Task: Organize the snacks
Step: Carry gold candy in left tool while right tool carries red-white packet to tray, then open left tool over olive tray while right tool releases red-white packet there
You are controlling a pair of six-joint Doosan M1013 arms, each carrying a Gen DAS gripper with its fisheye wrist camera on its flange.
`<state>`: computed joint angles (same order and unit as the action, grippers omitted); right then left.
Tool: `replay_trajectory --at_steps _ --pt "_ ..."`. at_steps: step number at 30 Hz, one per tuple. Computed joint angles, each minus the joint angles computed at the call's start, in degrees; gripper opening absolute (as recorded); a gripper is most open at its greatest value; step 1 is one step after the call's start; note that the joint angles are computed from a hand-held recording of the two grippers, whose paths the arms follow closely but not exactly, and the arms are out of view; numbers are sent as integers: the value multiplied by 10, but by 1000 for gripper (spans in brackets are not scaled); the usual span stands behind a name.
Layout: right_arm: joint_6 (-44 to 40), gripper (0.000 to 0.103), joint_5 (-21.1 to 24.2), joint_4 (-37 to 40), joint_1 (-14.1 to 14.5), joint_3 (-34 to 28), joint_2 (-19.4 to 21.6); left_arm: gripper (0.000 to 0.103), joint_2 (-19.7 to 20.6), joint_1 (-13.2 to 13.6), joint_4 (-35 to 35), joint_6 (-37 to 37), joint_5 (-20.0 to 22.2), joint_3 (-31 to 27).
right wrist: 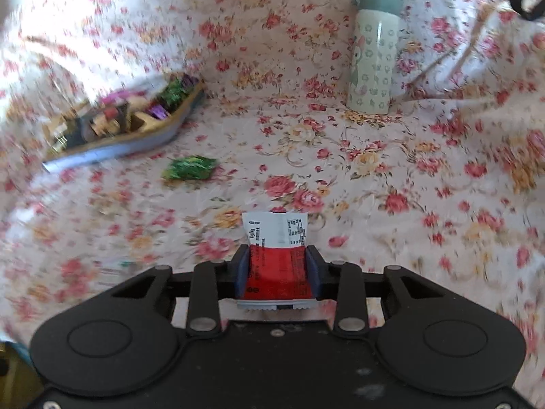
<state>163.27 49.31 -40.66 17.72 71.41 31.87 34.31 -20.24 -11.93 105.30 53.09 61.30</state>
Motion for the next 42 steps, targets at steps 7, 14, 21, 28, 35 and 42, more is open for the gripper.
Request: replay_trajectory --at_steps 7,14,21,28,35,42 --pt "115 36 -37 -56 34 53 -54 25 -13 1 -4 4 -4 11" --pt "174 36 -8 -91 81 69 -83 25 -19 3 -8 -7 25 10" --pt "205 36 24 -95 122 91 -104 25 -39 2 -4 -15 25 35" --pt "256 36 37 -130 157 119 -122 26 -69 -2 19 -28 -8 75" --pt "253 37 44 -138 170 125 -128 26 -81 -3 17 -25 -21 92" --pt "233 37 42 -111 169 119 -123 31 -85 -5 25 -29 -34 103"
